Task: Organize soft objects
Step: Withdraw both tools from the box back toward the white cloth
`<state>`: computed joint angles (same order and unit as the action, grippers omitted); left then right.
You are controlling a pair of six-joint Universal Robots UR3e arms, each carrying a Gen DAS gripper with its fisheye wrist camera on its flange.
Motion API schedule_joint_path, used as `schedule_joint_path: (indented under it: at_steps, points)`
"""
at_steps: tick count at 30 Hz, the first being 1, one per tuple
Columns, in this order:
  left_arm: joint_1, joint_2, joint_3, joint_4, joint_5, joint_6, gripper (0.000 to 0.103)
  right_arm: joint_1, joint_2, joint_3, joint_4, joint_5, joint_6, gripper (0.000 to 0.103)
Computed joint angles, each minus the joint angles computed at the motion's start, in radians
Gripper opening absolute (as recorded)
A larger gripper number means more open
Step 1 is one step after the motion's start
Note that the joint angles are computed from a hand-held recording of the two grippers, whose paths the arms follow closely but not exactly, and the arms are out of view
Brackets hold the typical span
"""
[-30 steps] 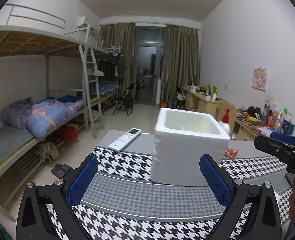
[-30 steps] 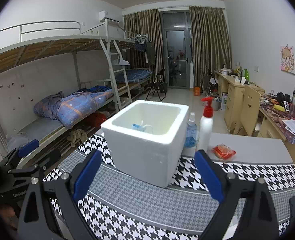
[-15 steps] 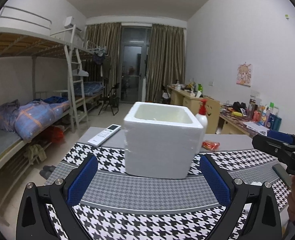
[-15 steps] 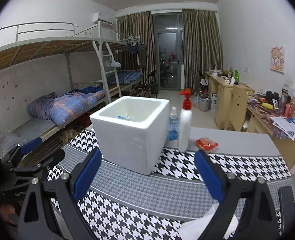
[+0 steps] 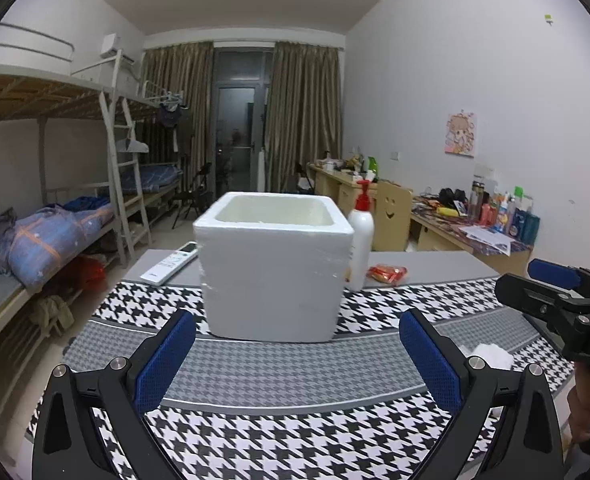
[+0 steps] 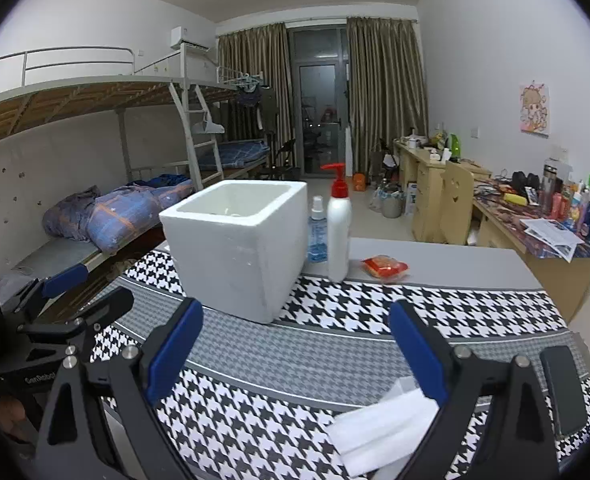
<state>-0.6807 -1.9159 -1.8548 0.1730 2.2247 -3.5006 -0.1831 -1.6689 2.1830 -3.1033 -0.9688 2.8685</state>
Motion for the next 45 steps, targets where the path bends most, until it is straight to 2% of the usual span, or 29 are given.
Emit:
schedule_joint_path:
  at_steps: [12, 23, 45]
  points:
    - [-0.028, -0.062, 0.088, -0.034, -0.066, 0.012, 0.102, -0.13, -0.121, 0.125, 0.037, 0.069, -0.044, 0.096]
    - [-0.046, -0.132, 0.179, -0.079, -0.107, 0.006, 0.102, -0.223, -0.164, 0.169, 0.095, 0.106, -0.089, 0.096]
    - [-0.041, -0.246, 0.348, -0.176, -0.236, 0.027, 0.102, -0.339, -0.247, 0.226, 0.22, 0.128, -0.166, 0.096]
